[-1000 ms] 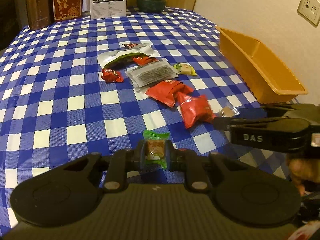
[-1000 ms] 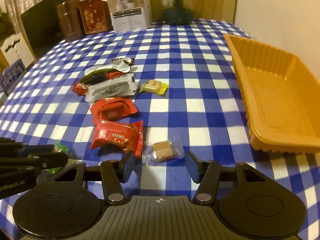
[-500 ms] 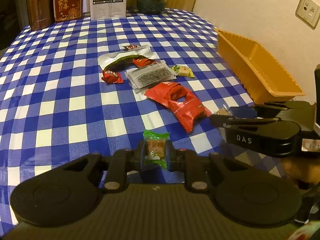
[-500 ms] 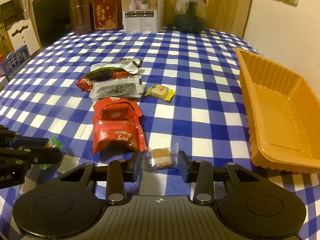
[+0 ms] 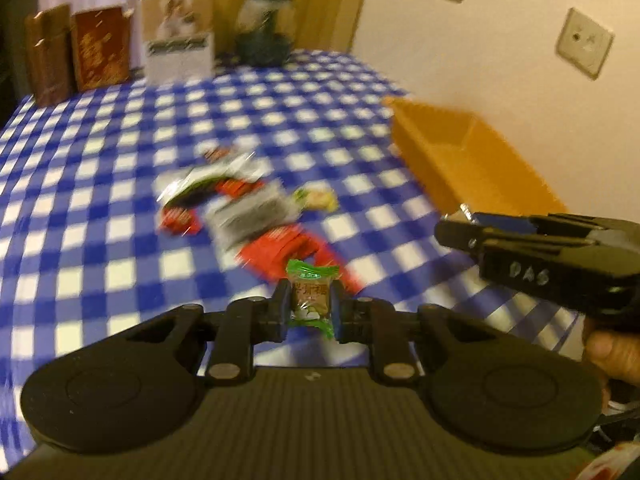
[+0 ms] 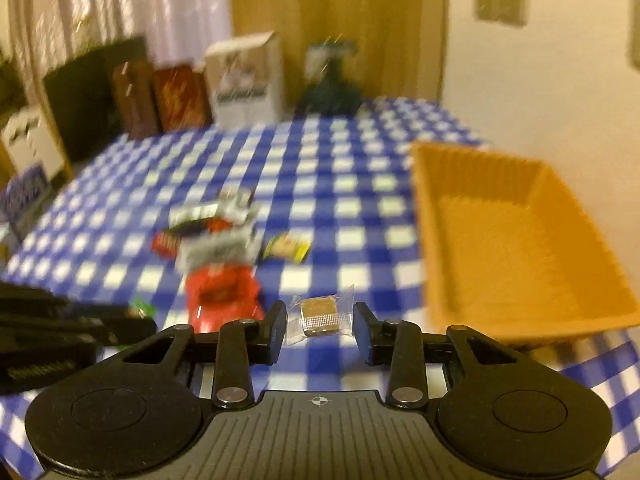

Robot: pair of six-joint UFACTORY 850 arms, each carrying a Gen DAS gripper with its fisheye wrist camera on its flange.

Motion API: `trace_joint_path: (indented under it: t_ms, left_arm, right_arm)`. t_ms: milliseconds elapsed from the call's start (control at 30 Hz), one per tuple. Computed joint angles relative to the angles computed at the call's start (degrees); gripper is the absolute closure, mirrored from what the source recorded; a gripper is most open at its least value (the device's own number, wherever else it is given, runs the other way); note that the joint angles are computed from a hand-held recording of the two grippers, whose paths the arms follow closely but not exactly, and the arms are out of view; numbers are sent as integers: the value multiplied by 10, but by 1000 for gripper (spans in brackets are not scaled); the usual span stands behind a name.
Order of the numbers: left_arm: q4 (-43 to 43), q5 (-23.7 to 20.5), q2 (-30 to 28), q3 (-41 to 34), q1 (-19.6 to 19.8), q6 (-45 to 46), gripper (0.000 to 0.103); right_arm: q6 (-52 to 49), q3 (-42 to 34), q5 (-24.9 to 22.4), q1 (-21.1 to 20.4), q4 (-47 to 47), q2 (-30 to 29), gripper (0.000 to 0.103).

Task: Organize snacks
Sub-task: 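Carry both candies over the orange tray and open both tools to drop them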

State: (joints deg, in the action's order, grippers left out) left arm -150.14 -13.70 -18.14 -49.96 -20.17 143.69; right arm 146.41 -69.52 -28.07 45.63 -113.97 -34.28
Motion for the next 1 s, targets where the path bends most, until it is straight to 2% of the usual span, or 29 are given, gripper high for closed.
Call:
trace_joint_path:
  t_ms: [67, 200, 467, 700, 800, 833, 867, 900, 1000]
  left_arm:
    - [16, -4, -4, -18, -12, -14, 85]
    - [71, -10, -27, -68, -39, -70, 85]
    - [162, -12, -94, -166, -92, -166, 85]
    - [214, 1, -137, -219, -117, -213, 85]
    - [204, 1, -148, -232, -121, -198, 83]
    - [179, 0, -151, -233, -122, -169, 78]
    - [150, 2, -153, -235, -124, -135, 64]
    - [124, 5, -154, -235, -125, -107, 60]
    - [51, 4, -147, -221, -122, -35, 60]
  right_arm:
    - [-2, 19, -25, -6, 6, 24, 66]
    - [-3, 48, -45, -33, 21, 54, 66]
    - [71, 116, -40, -93, -4, 97, 66]
    - [126, 146, -39, -122, -39, 110, 66]
    - [141, 151, -42, -125, -40, 111, 66]
    - [145, 152, -42, -126, -41, 110, 66]
    - [151, 155, -42, -127, -45, 112, 66]
    - [154, 153, -40, -128, -46, 110, 66]
    - [166, 155, -39, -129, -53, 110, 66]
